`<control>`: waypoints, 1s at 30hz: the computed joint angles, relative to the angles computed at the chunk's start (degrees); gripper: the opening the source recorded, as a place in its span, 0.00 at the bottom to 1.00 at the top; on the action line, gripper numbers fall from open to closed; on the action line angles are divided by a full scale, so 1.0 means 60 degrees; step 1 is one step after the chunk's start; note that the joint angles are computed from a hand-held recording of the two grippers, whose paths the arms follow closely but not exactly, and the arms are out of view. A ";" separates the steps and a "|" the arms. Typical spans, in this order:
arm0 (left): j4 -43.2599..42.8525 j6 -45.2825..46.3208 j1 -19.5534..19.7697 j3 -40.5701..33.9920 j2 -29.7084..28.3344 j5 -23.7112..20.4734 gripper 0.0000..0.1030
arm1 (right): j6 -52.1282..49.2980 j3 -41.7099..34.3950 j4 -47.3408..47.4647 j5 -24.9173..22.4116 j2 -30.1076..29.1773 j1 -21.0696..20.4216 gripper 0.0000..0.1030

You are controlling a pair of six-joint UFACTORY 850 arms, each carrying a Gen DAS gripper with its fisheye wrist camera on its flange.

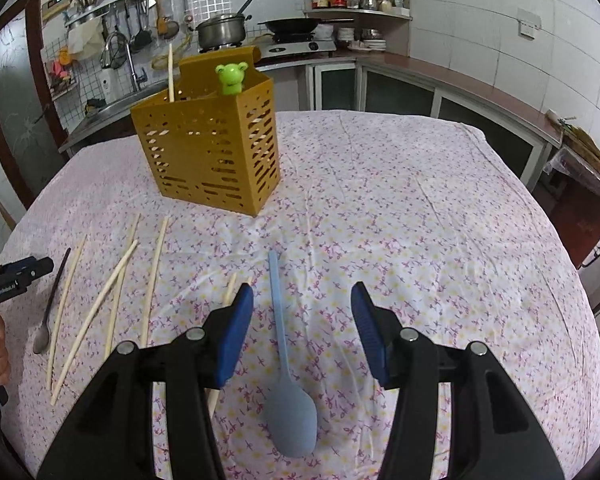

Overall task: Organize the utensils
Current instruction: 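Move both open tools back over the remaining utensils on the table, then grasp the light-blue spoon with the right tool while the left tool grasps the metal spoon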

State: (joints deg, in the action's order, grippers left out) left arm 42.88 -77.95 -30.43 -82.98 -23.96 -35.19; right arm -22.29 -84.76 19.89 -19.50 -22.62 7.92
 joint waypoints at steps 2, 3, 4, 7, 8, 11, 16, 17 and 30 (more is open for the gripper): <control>-0.0164 0.0107 0.0053 -0.0011 -0.0025 0.0106 0.61 | 0.0137 -0.0226 -0.0235 -0.0153 -0.0180 0.0051 0.49; -0.0328 0.0214 0.0091 -0.0027 -0.0045 0.0200 0.57 | 0.0309 -0.0362 -0.0396 -0.0246 -0.0303 0.0078 0.49; -0.0502 0.0359 0.0120 -0.0067 -0.0082 0.0275 0.55 | 0.0233 -0.0607 -0.0274 -0.0476 -0.0512 0.0085 0.48; -0.0824 0.0701 0.0154 -0.0234 -0.0220 0.0363 0.51 | 0.0036 -0.1066 -0.0155 -0.0896 -0.0908 0.0152 0.41; -0.0882 0.0787 0.0152 -0.0289 -0.0268 0.0352 0.50 | -0.0011 -0.1302 -0.0208 -0.1060 -0.1098 0.0201 0.40; -0.1343 0.1249 0.0201 -0.0498 -0.0471 0.0360 0.43 | -0.0011 -0.1916 -0.0328 -0.1487 -0.1592 0.0295 0.28; -0.1777 0.1656 0.0320 -0.0792 -0.0752 0.0245 0.31 | 0.0790 -0.2787 -0.1217 -0.2085 -0.2323 0.0427 0.19; -0.1899 0.1772 0.0353 -0.0843 -0.0793 0.0253 0.30 | 0.0874 -0.2862 -0.1323 -0.2140 -0.2392 0.0430 0.19; -0.2029 0.2548 0.0433 -0.1536 -0.1337 -0.0147 0.28 | 0.1286 -0.3346 -0.1722 -0.2401 -0.2810 0.0490 0.16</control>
